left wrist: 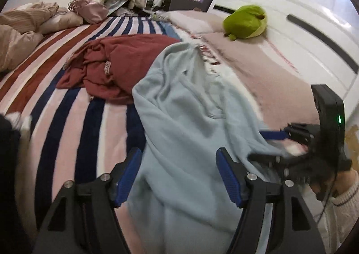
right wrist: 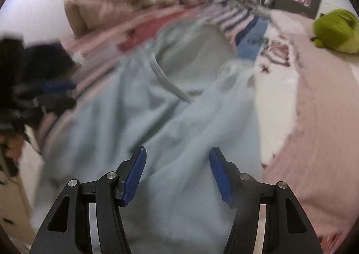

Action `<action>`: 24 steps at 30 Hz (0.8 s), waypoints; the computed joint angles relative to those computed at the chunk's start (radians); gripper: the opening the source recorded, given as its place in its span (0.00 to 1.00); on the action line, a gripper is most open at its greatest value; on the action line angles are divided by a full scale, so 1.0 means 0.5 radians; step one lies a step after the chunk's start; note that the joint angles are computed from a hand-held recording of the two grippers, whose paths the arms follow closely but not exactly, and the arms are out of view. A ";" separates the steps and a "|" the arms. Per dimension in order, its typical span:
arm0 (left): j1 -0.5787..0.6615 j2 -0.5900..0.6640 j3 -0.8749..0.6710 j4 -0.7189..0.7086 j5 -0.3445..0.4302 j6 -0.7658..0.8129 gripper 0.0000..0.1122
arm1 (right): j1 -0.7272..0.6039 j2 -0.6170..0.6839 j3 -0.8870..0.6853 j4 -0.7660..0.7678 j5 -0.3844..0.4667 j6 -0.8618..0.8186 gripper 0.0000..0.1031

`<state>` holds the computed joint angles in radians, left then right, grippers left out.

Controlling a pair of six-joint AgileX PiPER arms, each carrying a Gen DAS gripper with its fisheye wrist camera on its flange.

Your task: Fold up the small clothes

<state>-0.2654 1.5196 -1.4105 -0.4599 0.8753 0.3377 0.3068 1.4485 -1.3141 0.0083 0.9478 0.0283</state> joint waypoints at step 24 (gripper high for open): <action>0.076 0.362 -0.322 0.117 0.048 -0.009 0.58 | -0.351 -0.156 0.014 -0.906 0.005 0.691 0.01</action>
